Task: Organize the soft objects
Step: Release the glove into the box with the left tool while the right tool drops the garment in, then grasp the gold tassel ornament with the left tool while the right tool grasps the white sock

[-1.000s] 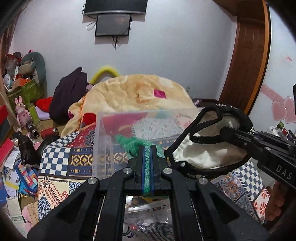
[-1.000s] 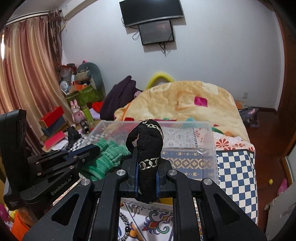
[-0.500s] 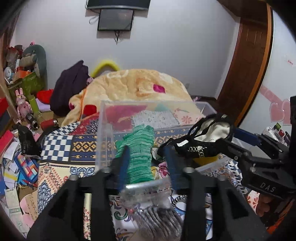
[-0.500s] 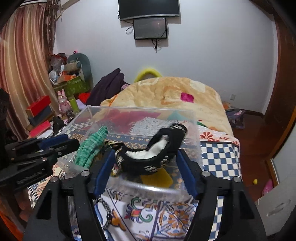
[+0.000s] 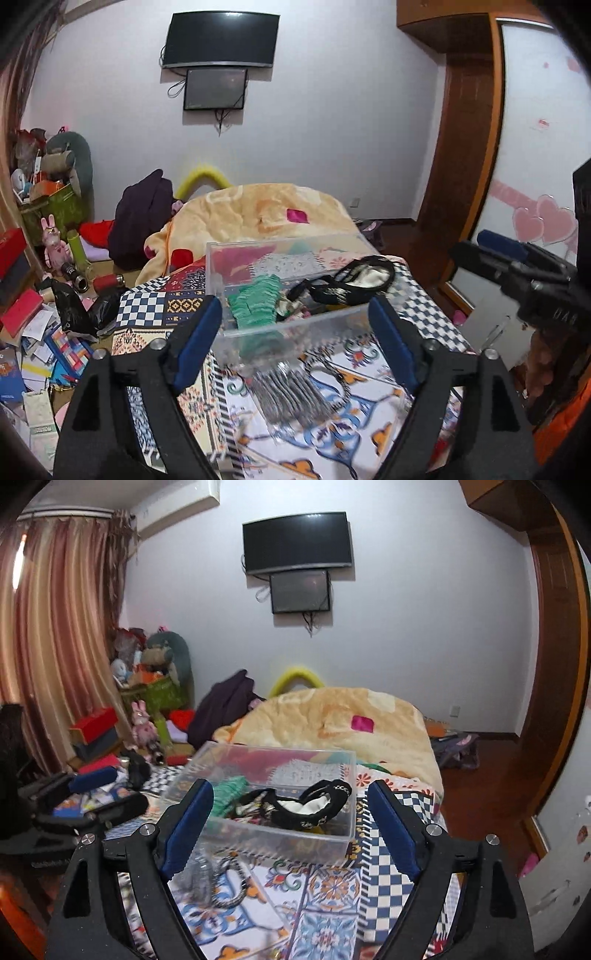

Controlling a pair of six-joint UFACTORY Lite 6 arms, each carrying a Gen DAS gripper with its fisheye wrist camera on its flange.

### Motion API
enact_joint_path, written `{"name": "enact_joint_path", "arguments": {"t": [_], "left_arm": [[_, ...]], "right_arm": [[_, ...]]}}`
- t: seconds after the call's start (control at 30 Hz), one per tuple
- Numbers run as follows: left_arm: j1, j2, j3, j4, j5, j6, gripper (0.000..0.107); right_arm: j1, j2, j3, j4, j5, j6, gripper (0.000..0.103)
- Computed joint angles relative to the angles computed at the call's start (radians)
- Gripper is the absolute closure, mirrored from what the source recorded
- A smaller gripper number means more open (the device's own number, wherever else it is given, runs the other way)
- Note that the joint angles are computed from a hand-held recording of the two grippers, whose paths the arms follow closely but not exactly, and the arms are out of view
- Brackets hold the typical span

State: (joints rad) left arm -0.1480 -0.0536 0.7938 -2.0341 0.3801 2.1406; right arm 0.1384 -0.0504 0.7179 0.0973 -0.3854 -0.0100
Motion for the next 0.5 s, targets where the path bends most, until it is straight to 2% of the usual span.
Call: {"name": "enact_joint_path", "arguments": {"t": [0.1, 0.17, 0.3, 0.37, 0.5], "left_arm": [[0.004, -0.071, -0.066, 0.074, 0.011, -0.058, 0.016], [0.001, -0.121, -0.124, 0.099, 0.008, -0.076, 0.014], [-0.024, -0.184, -0.234, 0.068, -0.013, -0.023, 0.014], [-0.048, -0.197, -0.29, 0.017, -0.028, 0.036, 0.014], [-0.069, -0.193, -0.372, 0.001, -0.017, 0.062, 0.014]], "right_arm": [[0.027, -0.077, -0.083, 0.04, -0.017, -0.038, 0.014], [0.068, -0.129, -0.161, 0.133, -0.042, -0.131, 0.014], [0.141, -0.152, -0.275, 0.257, -0.08, -0.226, 0.014], [0.157, -0.131, -0.311, 0.261, -0.093, -0.201, 0.014], [0.134, -0.102, -0.383, 0.085, -0.091, 0.021, 0.014]]}}
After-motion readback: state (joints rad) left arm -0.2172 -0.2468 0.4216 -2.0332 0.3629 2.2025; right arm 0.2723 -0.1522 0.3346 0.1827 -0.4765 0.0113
